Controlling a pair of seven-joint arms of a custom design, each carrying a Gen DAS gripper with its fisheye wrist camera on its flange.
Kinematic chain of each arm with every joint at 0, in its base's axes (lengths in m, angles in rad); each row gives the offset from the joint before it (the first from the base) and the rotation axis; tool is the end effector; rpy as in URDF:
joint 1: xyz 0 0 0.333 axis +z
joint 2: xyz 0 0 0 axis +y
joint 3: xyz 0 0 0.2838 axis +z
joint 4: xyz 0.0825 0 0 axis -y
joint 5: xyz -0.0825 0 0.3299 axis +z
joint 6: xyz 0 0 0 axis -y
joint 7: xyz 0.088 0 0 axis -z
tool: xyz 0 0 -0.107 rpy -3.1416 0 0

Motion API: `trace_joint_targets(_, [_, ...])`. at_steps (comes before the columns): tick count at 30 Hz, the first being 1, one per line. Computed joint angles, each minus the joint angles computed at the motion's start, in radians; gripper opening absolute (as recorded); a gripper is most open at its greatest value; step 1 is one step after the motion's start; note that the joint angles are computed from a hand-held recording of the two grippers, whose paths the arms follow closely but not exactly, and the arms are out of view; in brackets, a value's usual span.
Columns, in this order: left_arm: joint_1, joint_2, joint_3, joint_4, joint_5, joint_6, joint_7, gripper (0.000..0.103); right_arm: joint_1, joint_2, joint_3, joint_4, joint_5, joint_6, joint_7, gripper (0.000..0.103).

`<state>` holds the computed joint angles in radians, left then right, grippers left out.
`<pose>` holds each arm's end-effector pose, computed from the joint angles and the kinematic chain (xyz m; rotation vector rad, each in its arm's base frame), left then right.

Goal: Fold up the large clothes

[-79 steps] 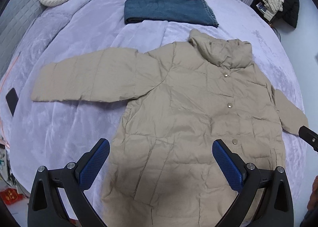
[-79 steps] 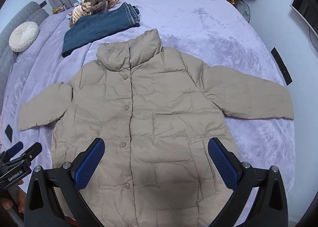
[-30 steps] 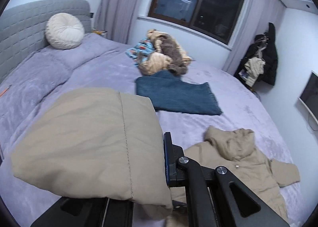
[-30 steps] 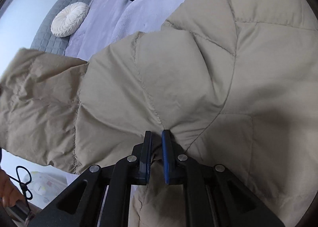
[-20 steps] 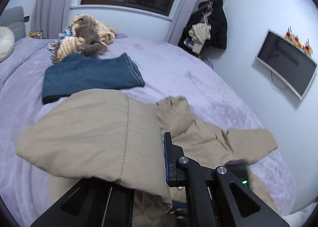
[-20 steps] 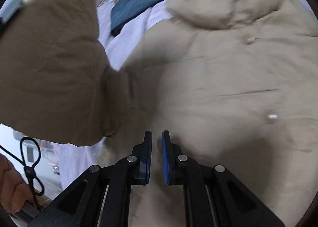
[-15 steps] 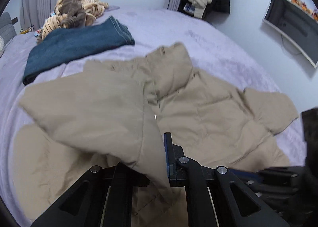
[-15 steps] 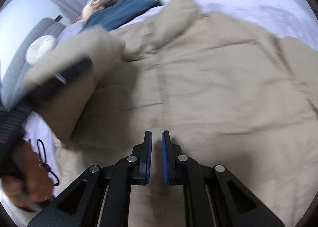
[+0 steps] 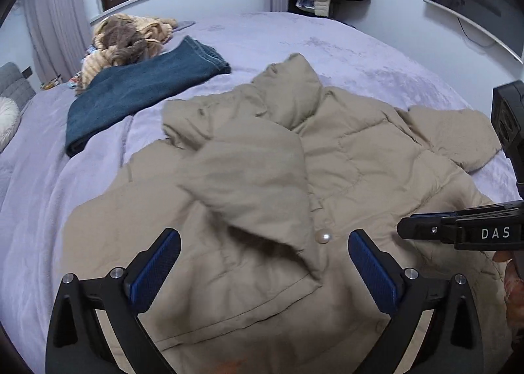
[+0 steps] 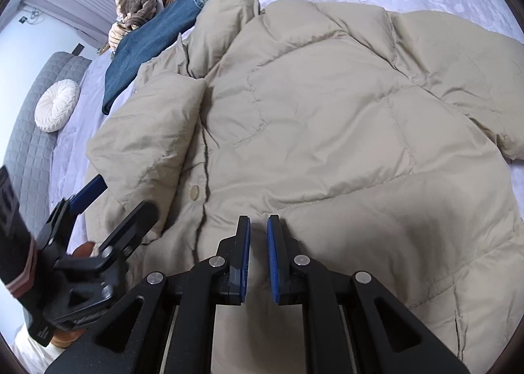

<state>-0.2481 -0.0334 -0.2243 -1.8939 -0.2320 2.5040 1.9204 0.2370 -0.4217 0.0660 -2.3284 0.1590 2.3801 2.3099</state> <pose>0.4874 -0.2492 0.5708 -1.1722 2.4666 -0.8543 0.4043 0.1314 0.5394 -1.3280 2.3015 -0.0274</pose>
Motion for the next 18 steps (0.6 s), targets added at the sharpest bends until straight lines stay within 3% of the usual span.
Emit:
trace_joint_targets(1, [0.015,0.016,0.012,0.015,0.007,0.016,-0.026,0.103,-0.001,0.014,0.007,0.023,-0.014,-0.002,0.000,0.057])
trace_joint_targets(3, [0.046,0.041,0.037,0.073,0.061,-0.039,-0.130,0.103,-0.004,0.020,0.028,0.042,-0.054,0.025,0.004,0.091])
trace_joint_targets(5, [0.083,0.077,0.062,0.121,0.121,-0.063,-0.233,0.097,0.013,0.059,0.036,0.093,-0.080,0.045,-0.034,0.092])
trace_joint_targets(6, [0.099,0.088,0.073,0.134,0.158,-0.075,-0.288,0.089,0.020,0.100,0.043,0.140,-0.100,0.037,-0.053,0.092])
trace_joint_targets(7, [0.112,0.111,0.084,0.162,0.209,-0.116,-0.343,0.073,0.026,0.139,0.051,0.184,-0.122,0.029,-0.067,0.092])
trace_joint_targets(8, [0.120,0.141,0.091,0.199,0.255,-0.171,-0.394,0.065,0.032,0.190,0.063,0.243,-0.155,0.006,-0.080,0.092])
trace_joint_targets(11, [0.138,0.189,0.100,0.236,0.325,-0.253,-0.472,0.065,0.061,0.361,0.088,0.446,-0.279,-0.126,-0.101,0.092])
trace_joint_targets(15, [0.128,0.196,0.091,0.212,0.420,-0.250,-0.504,0.065,0.096,0.484,0.055,0.567,-0.368,-0.158,-0.108,0.092])
trace_joint_targets(17, [0.121,0.206,0.087,0.216,0.453,-0.249,-0.516,0.065,0.094,0.465,0.030,0.548,-0.372,-0.150,-0.059,0.083])
trace_joint_targets(18, [0.118,0.211,0.085,0.222,0.459,-0.254,-0.521,0.065,0.084,0.440,0.018,0.509,-0.353,-0.121,-0.038,0.056])
